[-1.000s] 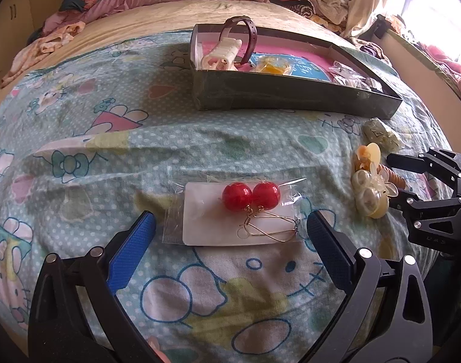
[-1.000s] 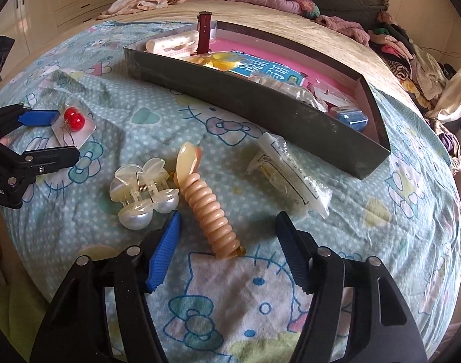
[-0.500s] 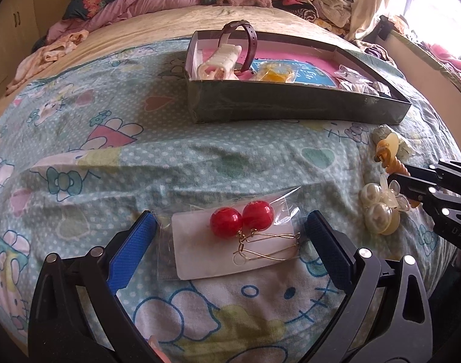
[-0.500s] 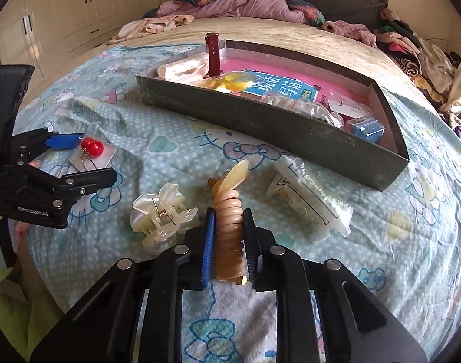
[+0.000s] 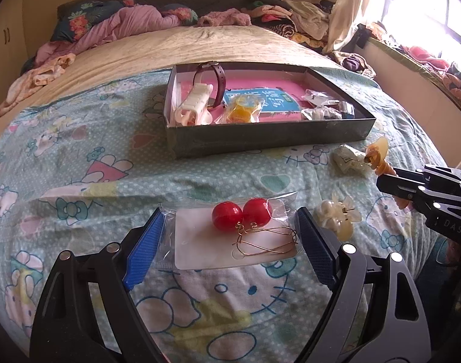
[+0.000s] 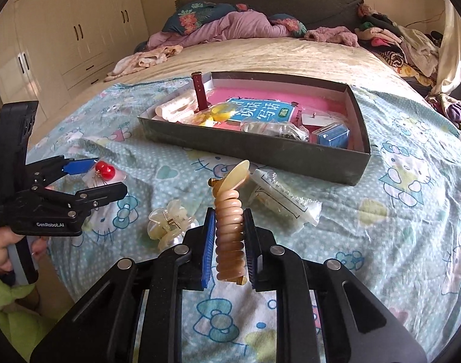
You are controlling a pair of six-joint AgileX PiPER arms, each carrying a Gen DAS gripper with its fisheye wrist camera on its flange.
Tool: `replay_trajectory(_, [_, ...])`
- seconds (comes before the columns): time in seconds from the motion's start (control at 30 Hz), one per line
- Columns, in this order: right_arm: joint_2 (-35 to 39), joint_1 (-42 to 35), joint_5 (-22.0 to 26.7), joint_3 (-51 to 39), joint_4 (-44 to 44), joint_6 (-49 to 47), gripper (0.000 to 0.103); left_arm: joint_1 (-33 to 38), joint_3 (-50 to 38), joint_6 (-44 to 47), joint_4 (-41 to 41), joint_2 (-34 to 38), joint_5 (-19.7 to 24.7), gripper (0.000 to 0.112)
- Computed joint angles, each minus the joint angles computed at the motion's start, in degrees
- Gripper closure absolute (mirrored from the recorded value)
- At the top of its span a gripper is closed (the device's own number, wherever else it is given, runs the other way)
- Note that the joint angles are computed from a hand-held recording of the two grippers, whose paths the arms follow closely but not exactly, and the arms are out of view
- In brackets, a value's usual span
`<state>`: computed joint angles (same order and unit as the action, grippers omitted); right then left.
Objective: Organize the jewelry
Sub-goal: 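Grasp the red earring card with the left tool while the right tool grasps the coiled hair tie, then carry the earring card and hair tie into the box and open both tools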
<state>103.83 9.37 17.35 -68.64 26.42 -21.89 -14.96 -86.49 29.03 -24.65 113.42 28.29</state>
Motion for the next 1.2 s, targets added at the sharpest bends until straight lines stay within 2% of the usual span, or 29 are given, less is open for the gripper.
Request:
replay_trajectory(0.47, [-5.34, 0.44, -1.69, 2.92, 0.26, 0.76, 0.086, -1.54, -1.46, 3.40, -3.26, -2.46, 1.91, 0.034])
replay_trajectory(1.2, [-7.63, -1.35, -2.25, 3.02, -1.73, 4.36, 0.086, -2.86, -9.85, 4.94, -6.90, 2.19, 3.99, 0.034])
